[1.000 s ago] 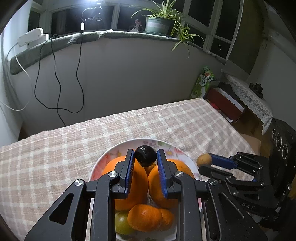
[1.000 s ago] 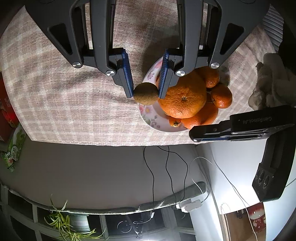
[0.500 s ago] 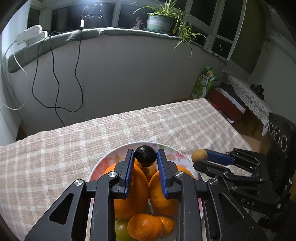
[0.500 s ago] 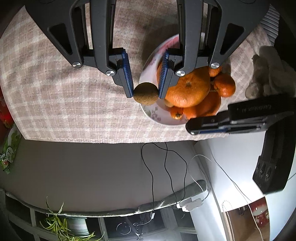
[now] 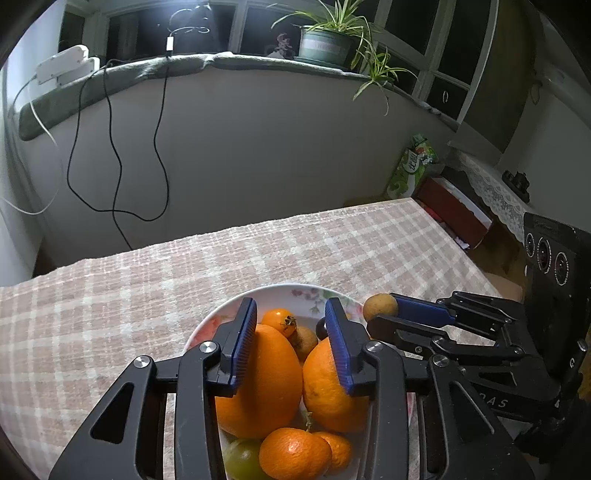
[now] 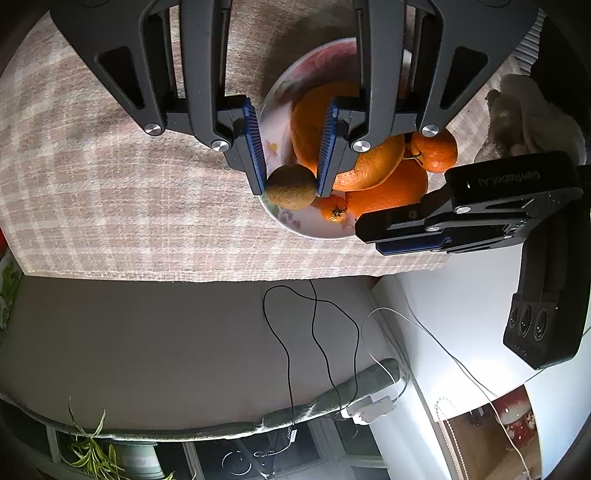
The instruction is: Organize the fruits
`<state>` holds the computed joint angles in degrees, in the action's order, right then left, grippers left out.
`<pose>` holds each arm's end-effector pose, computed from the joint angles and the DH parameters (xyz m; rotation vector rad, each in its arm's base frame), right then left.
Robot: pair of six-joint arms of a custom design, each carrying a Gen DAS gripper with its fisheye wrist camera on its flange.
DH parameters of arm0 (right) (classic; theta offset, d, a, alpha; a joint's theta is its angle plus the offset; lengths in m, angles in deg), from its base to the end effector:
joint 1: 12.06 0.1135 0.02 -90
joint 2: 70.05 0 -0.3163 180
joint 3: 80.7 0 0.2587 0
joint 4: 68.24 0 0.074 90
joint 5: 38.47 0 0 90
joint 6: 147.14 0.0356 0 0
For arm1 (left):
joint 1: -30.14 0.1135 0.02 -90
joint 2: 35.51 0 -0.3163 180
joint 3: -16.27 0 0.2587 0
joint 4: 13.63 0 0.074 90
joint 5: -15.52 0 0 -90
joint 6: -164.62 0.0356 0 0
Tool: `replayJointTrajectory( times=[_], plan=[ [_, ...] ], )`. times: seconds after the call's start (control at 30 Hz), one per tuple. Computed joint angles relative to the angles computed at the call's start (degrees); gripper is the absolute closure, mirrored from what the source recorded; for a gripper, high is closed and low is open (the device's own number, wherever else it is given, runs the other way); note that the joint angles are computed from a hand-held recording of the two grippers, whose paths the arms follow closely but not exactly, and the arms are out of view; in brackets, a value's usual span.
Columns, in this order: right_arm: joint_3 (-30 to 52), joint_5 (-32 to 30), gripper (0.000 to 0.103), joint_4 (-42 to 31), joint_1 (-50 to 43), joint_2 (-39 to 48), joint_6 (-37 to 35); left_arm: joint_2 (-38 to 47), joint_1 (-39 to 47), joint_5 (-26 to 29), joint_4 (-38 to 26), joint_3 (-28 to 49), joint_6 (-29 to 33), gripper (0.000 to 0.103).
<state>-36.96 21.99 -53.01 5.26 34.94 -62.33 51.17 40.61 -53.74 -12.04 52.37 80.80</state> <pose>0.2803 0.1058 0.1167 -0.7008 2.2457 0.7131 0.2347 0.0306 0.1485 0.0733 2.3735 -0.3007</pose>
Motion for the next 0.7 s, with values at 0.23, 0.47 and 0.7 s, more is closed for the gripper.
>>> replayJointTrajectory(
  times=[0.23,0.47,0.7],
  plan=[
    [-0.9,-1.7,0.044,1.3,-1.2,-0.2,0.9,-1.1,0.0,-0.1,-0.3,-0.6,0.0,0.066],
    [-2.6,-2.1,0.043,1.2,-2.1,-2.6,0.8,-4.9,-0.9,-1.1,-1.4,-1.9,-0.4,0.066],
    [-5.2,-1.9,0.038,1.2,-3.3,-5.7,-0.1,-10.5,-2.4,-3.0,-3.1,-3.7,-1.1,0.056]
  ],
)
